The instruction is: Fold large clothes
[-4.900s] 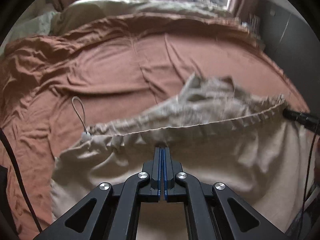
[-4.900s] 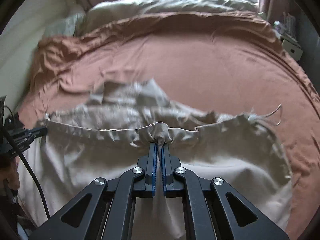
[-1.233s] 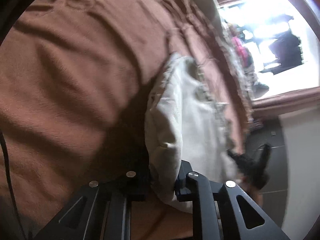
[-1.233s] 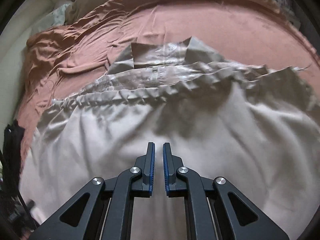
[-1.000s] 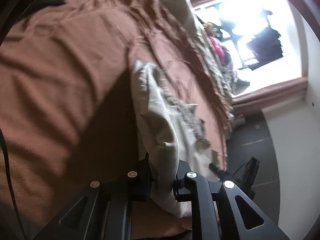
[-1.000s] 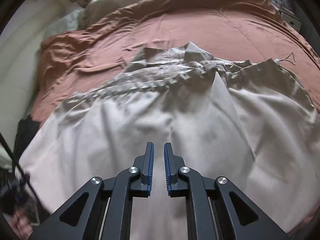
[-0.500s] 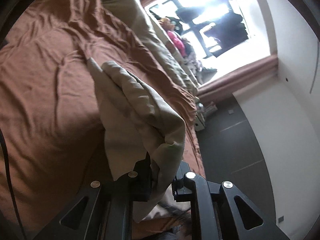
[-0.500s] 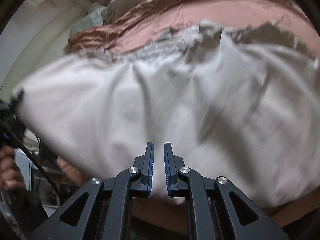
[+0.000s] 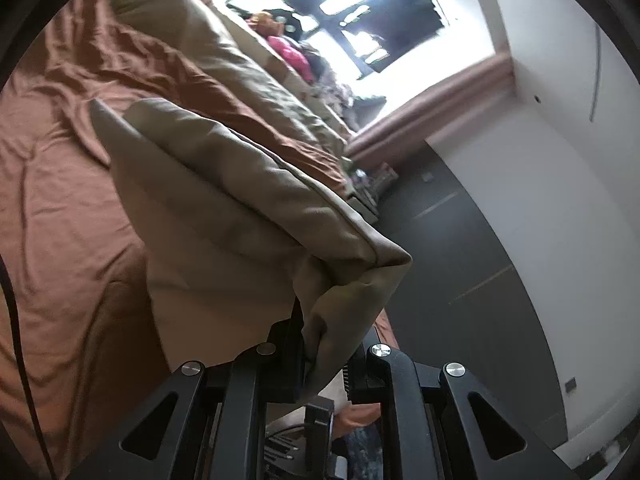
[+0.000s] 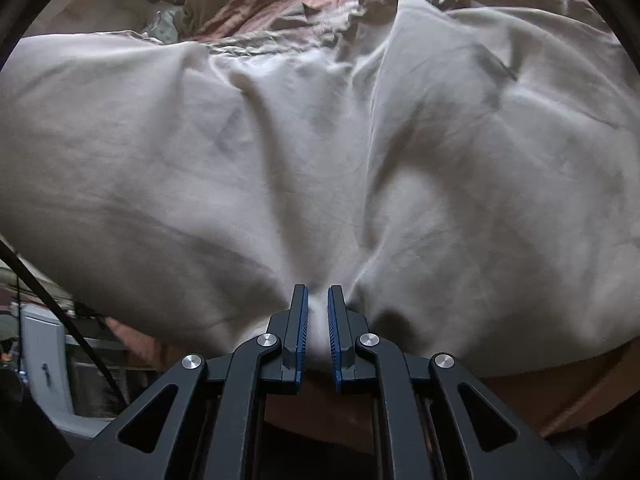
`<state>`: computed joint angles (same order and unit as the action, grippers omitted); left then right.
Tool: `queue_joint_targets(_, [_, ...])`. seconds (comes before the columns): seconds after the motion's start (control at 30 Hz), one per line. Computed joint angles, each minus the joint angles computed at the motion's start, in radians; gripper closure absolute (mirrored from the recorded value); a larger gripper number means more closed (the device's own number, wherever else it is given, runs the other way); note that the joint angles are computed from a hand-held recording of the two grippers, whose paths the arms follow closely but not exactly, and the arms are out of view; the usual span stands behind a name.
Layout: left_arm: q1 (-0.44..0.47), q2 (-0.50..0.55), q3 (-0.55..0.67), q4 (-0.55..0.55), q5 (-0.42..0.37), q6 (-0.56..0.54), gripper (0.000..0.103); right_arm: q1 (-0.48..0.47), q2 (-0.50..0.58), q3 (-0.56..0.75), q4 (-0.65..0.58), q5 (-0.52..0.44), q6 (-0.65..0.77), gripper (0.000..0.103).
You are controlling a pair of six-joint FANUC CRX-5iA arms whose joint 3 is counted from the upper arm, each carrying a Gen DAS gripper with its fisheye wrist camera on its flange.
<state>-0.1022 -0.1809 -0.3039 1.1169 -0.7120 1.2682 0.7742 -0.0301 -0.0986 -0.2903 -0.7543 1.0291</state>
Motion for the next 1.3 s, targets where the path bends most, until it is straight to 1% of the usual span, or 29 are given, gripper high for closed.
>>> queue_joint_targets(0.17, [-0.059, 0.083, 0.130, -0.065, -0.011, 0.041, 0.089, -0.070, -0.114, -0.070, -0.042, 0.042, 0.049, 0.096])
queue_joint_targets(0.33, [-0.120, 0.204, 0.286, -0.144, -0.044, 0.091, 0.089, -0.169, -0.288, -0.200, -0.060, 0.086, 0.042, 0.096])
queue_joint_targets(0.4, [-0.144, 0.258, 0.348, -0.172, -0.061, 0.111, 0.089, -0.220, -0.351, -0.248, -0.072, 0.087, 0.044, 0.095])
queue_joint_targets(0.47, [-0.171, 0.316, 0.414, -0.201, -0.084, 0.129, 0.088, -0.293, -0.417, -0.292, -0.108, 0.068, 0.060, 0.095])
queue_joint_targets(0.53, [-0.192, 0.363, 0.467, -0.228, -0.107, 0.146, 0.088, -0.349, -0.453, -0.316, -0.149, 0.055, 0.077, 0.095])
queue_joint_targets(0.6, [-0.221, 0.432, 0.552, -0.279, -0.143, 0.182, 0.088, -0.400, -0.487, -0.342, -0.172, 0.040, 0.084, 0.095])
queue_joint_targets(0.63, [-0.235, 0.465, 0.594, -0.308, -0.163, 0.197, 0.088, -0.410, -0.510, -0.357, -0.168, 0.034, 0.072, 0.088])
queue_joint_targets(0.67, [-0.251, 0.494, 0.630, -0.338, -0.181, 0.213, 0.088, -0.444, -0.523, -0.366, -0.195, 0.023, 0.091, 0.069])
queue_joint_targets(0.7, [-0.262, 0.517, 0.658, -0.357, -0.198, 0.224, 0.088, -0.459, -0.538, -0.379, -0.204, 0.023, 0.093, 0.059])
queue_joint_targets(0.73, [-0.277, 0.542, 0.687, -0.379, -0.218, 0.234, 0.088, -0.459, -0.564, -0.401, -0.187, 0.034, 0.069, 0.045])
queue_joint_targets(0.8, [-0.304, 0.584, 0.739, -0.418, -0.251, 0.256, 0.088, -0.481, -0.594, -0.421, -0.192, 0.024, 0.070, 0.044])
queue_joint_targets(0.87, [-0.330, 0.634, 0.793, -0.454, -0.297, 0.269, 0.088, -0.516, -0.613, -0.428, -0.224, 0.005, 0.088, 0.044])
queue_joint_targets(0.93, [-0.351, 0.682, 0.854, -0.497, -0.347, 0.288, 0.088, -0.541, -0.625, -0.435, -0.228, -0.014, 0.082, 0.044])
queue_joint_targets(0.97, [-0.366, 0.709, 0.887, -0.523, -0.376, 0.294, 0.085, -0.556, -0.627, -0.433, -0.237, -0.025, 0.085, 0.044])
queue_joint_targets(1.0, [-0.377, 0.730, 0.913, -0.542, -0.400, 0.297, 0.077, -0.574, -0.625, -0.431, -0.254, -0.038, 0.100, 0.044])
queue_joint_targets(1.03, [-0.386, 0.753, 0.941, -0.552, -0.428, 0.295, 0.072, -0.572, -0.618, -0.428, -0.254, -0.036, 0.100, 0.044])
queue_joint_targets(1.07, [-0.391, 0.767, 0.952, -0.548, -0.445, 0.292, 0.060, -0.578, -0.619, -0.423, -0.260, -0.049, 0.107, 0.044])
queue_joint_targets(1.1, [-0.393, 0.768, 0.941, -0.531, -0.447, 0.282, 0.049, -0.592, -0.620, -0.416, -0.283, -0.065, 0.132, 0.044])
queue_joint_targets(1.13, [-0.390, 0.769, 0.920, -0.490, -0.449, 0.258, 0.044, -0.603, -0.615, -0.408, -0.302, -0.075, 0.156, 0.044])
queue_joint_targets(1.17, [-0.387, 0.760, 0.892, -0.457, -0.440, 0.233, 0.037, -0.625, -0.600, -0.391, -0.334, -0.088, 0.199, 0.044])
queue_joint_targets(1.2, [-0.387, 0.757, 0.884, -0.446, -0.433, 0.224, 0.029, -0.629, -0.595, -0.384, -0.344, -0.089, 0.216, 0.044])
queue_joint_targets(1.23, [-0.379, 0.735, 0.856, -0.444, -0.419, 0.215, 0.025, -0.642, -0.584, -0.374, -0.366, -0.095, 0.248, 0.044])
queue_joint_targets(1.27, [-0.376, 0.716, 0.833, -0.446, -0.402, 0.215, 0.018, -0.646, -0.573, -0.364, -0.379, -0.096, 0.268, 0.044])
queue_joint_targets(1.3, [-0.370, 0.691, 0.800, -0.442, -0.379, 0.212, 0.015, -0.650, -0.562, -0.350, -0.388, -0.104, 0.287, 0.044])
